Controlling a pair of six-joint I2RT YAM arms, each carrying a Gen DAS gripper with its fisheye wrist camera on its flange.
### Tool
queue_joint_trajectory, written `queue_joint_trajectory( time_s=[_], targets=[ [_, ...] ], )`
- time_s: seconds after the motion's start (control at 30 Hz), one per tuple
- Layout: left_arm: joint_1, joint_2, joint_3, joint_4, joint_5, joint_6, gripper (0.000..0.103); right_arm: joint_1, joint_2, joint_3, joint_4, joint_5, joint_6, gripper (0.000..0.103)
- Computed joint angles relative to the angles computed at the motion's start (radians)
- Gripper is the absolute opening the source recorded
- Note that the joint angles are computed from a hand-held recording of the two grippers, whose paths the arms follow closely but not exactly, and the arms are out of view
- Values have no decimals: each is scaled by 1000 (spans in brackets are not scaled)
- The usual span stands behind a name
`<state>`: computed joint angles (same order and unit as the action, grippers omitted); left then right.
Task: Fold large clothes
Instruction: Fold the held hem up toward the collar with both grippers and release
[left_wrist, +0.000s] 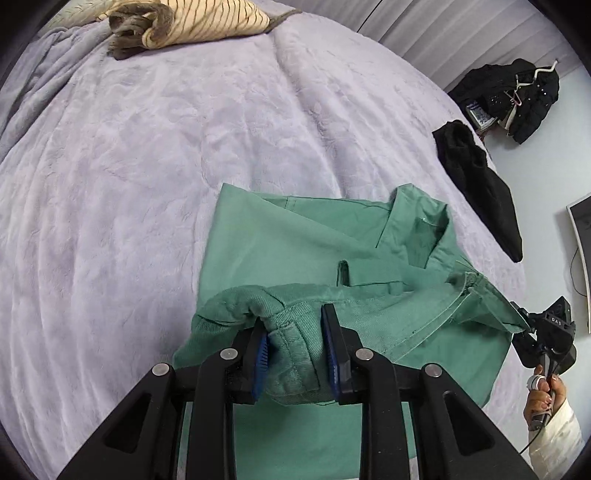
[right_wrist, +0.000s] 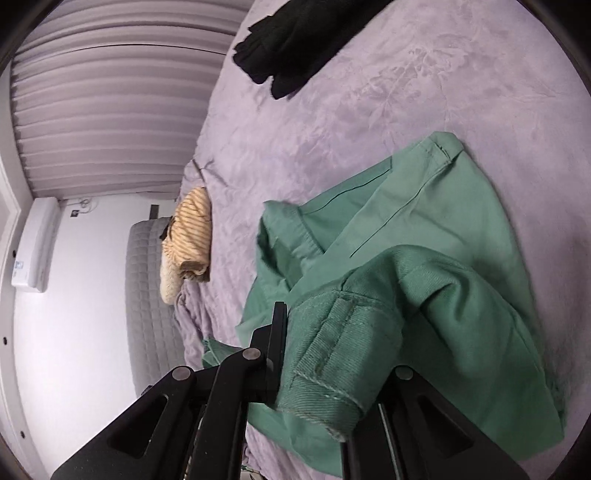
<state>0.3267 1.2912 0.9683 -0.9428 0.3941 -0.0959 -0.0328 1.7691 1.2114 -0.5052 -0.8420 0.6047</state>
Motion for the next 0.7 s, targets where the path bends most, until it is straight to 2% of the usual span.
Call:
queue_joint_trajectory(
  time_s=[0.1, 0.2, 0.23, 0.27, 0.3, 0.33, 0.37, 0.4, 0.47, 0.5, 0.57, 0.6, 0.63, 0.7],
  targets=[
    [-39, 81, -23, 69, -62, -4, 28, 22, 78, 33, 28, 72, 34, 10],
    [-48, 107, -10, 57, -117, -6, 37, 33, 116, 58, 36, 102, 58, 11],
    [-51, 109, 3, 46, -146, 0, 55, 36, 119, 73, 20, 112, 51, 16],
    [-57, 89, 4, 43, -191, 2, 67, 38, 119, 86, 4, 118, 42, 21],
    [-62, 50, -3, 50, -238, 4, 83, 38, 103, 82, 13, 119, 42, 49],
    [-56, 10, -8, 59, -262, 16, 86, 36, 79, 70, 30, 121, 43, 84],
    [-49, -10, -3, 54, -263, 30, 86, 31, 51, 58, 44, 125, 42, 89],
    [-45, -19, 8, 45, -267, 39, 86, 28, 24, 56, 48, 132, 30, 89],
    [-48, -37, 19, 39, -274, 48, 86, 31, 4, 100, -31, 180, -29, 88],
    [-57, -39, 21, 43, -272, 52, 86, 39, 2, 128, -77, 218, -70, 85],
    [-88, -33, 17, 58, -266, 51, 86, 58, 10, 171, -152, 283, -149, 68],
    [-109, -26, 13, 64, -259, 50, 86, 80, 29, 205, -200, 337, -199, 55],
    [-135, -16, 10, 72, -255, 40, 85, 99, 42, 226, -236, 396, -234, 52],
    [-185, -14, -18, 101, -260, 23, 85, 129, 36, 222, -242, 512, -266, 52]
  ],
)
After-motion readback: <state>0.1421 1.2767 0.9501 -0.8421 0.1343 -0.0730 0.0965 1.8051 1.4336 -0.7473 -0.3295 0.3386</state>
